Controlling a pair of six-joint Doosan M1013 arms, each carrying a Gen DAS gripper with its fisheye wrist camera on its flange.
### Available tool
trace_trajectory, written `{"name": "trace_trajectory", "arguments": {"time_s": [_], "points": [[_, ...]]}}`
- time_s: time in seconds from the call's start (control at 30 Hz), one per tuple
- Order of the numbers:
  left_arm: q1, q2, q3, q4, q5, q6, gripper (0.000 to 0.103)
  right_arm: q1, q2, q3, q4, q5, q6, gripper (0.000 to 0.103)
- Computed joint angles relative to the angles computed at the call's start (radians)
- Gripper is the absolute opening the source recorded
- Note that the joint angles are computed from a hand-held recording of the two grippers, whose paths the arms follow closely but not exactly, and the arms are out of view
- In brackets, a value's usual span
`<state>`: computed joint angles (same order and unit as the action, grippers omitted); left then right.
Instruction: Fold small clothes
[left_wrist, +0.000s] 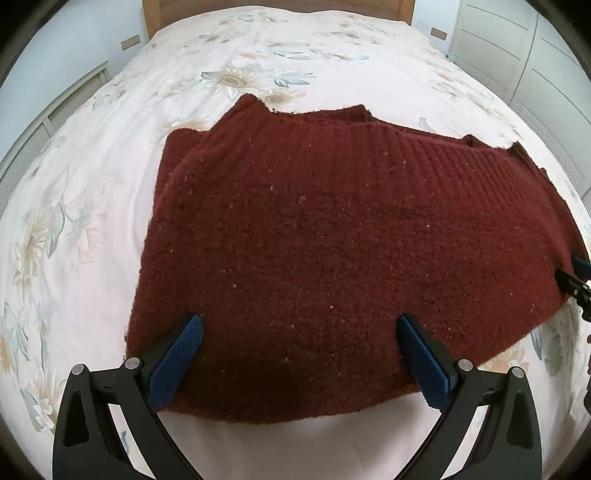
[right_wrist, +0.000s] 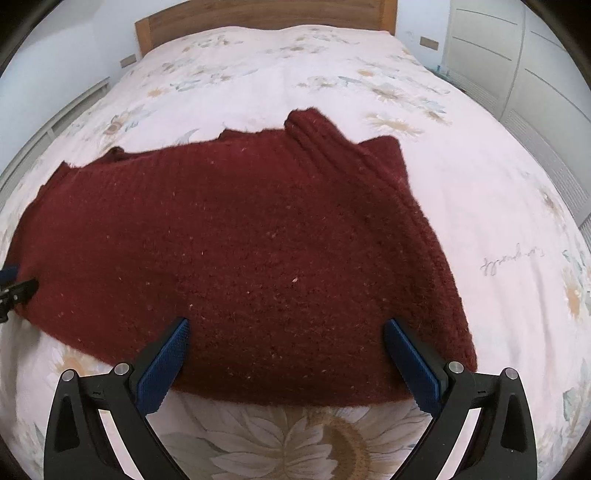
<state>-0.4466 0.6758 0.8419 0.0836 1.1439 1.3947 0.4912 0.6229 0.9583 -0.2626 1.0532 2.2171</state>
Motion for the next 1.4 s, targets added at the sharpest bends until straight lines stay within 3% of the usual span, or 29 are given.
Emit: {"name": "trace_trajectory", "arguments": {"time_s": [0.07,0.23,0.43,0.6,0.8,1.07,1.13,1.17,1.2,1.23,1.27,1.4], "points": [[-0.001,0.000,0.002,-0.002,-0.001,-0.004,0.102,-0.001,0.007,-0.011,0.006,0.009,-0.002,0.103],[0.021,0.010,-0.062,-0.082,0.083,0.018,0.102,0.005,0.005,-0.059,0.018,0.105,-0.022,0.103],[0.063,0.013,-0.120,-0.070,0.133,-0.018,0.102,0.018,-0.053,0.004,0.015,0.098,-0.008,0.103],[0.111,0.052,-0.176,-0.152,0.205,-0.045,0.102,0.032,-0.082,0.047,-0.027,0.129,0.011,0.103],[0.134,0.108,-0.238,-0.229,0.292,-0.083,0.102,0.033,-0.102,0.080,-0.019,0.143,0.016,0.103],[0.139,0.105,-0.197,-0.289,0.258,-0.115,0.101,0.019,-0.112,0.100,0.004,0.137,0.033,0.103],[0.135,0.116,-0.222,-0.293,0.290,-0.081,0.091,0.016,-0.114,0.103,0.004,0.137,0.044,0.103],[0.137,0.120,-0.232,-0.318,0.295,-0.061,0.068,0.015,-0.115,0.106,0.002,0.137,0.048,0.103],[0.140,0.126,-0.248,-0.358,0.308,-0.044,0.053,0.014,-0.116,0.107,0.001,0.136,0.051,0.103],[0.137,0.133,-0.266,-0.353,0.326,-0.043,0.050,0.013,-0.120,0.112,0.001,0.134,0.057,0.103],[0.135,0.140,-0.285,-0.352,0.342,-0.036,0.037,0.012,-0.122,0.115,0.001,0.132,0.061,0.103],[0.122,0.156,-0.349,-0.321,0.383,-0.046,0.028,0.008,-0.136,0.124,-0.006,0.116,0.067,0.103]]}}
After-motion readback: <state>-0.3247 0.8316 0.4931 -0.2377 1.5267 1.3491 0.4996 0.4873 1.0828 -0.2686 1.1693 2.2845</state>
